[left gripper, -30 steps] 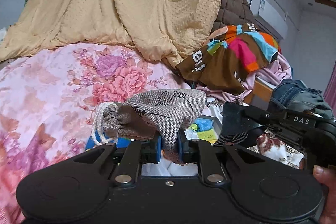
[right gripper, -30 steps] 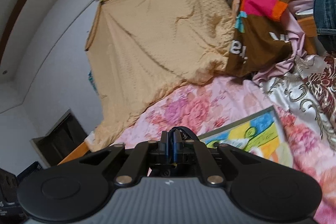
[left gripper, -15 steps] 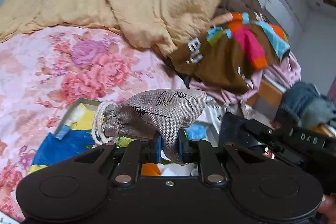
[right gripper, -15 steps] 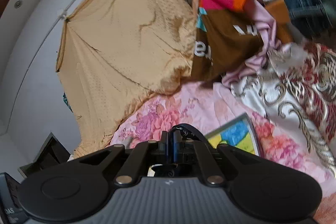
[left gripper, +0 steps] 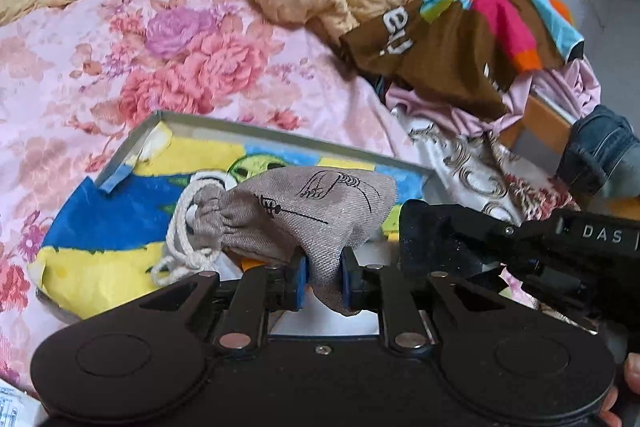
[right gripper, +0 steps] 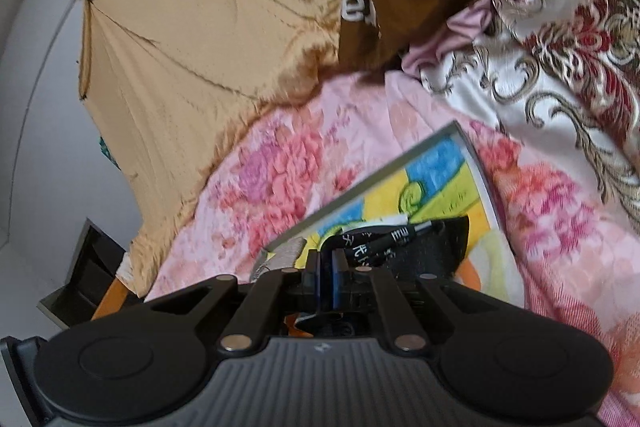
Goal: Organize soft objects
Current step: 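Lift the burlap bag and black cloth and carry both over the frog tray, then lower both items into the frog tray and open both tools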
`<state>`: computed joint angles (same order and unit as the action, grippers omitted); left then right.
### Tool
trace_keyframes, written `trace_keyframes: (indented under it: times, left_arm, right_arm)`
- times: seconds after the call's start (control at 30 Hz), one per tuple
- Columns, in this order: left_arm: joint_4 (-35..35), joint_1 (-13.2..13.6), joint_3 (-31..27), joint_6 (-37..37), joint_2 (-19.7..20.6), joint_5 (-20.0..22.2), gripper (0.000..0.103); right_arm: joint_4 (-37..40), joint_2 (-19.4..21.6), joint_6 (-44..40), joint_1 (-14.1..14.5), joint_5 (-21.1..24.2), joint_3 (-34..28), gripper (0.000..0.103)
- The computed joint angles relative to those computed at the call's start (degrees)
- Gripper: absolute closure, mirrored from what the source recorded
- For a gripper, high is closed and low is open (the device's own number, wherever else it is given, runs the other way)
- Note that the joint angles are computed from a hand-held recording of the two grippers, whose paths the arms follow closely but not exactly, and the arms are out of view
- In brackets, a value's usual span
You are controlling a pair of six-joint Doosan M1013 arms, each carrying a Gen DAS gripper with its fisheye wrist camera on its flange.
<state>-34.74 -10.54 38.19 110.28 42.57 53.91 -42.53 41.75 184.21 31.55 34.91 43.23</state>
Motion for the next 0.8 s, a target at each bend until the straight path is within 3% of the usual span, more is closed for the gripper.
trace_keyframes:
  times: [0.47, 0.8]
  left_arm:
    - [1.05, 0.36, 0.85, -2.17, -0.78, 0.83, 0.067]
    - [-2.78, 1.14, 6.08, -0.90, -4.96, -5.25, 0.041]
  right_arm:
    - [1.14, 0.00, -0.53, 0.03, 1.18, -0.33, 0.086]
    - [-2.64, -0.60, -4.64, 1.60, 4.01, -1.34, 0.054]
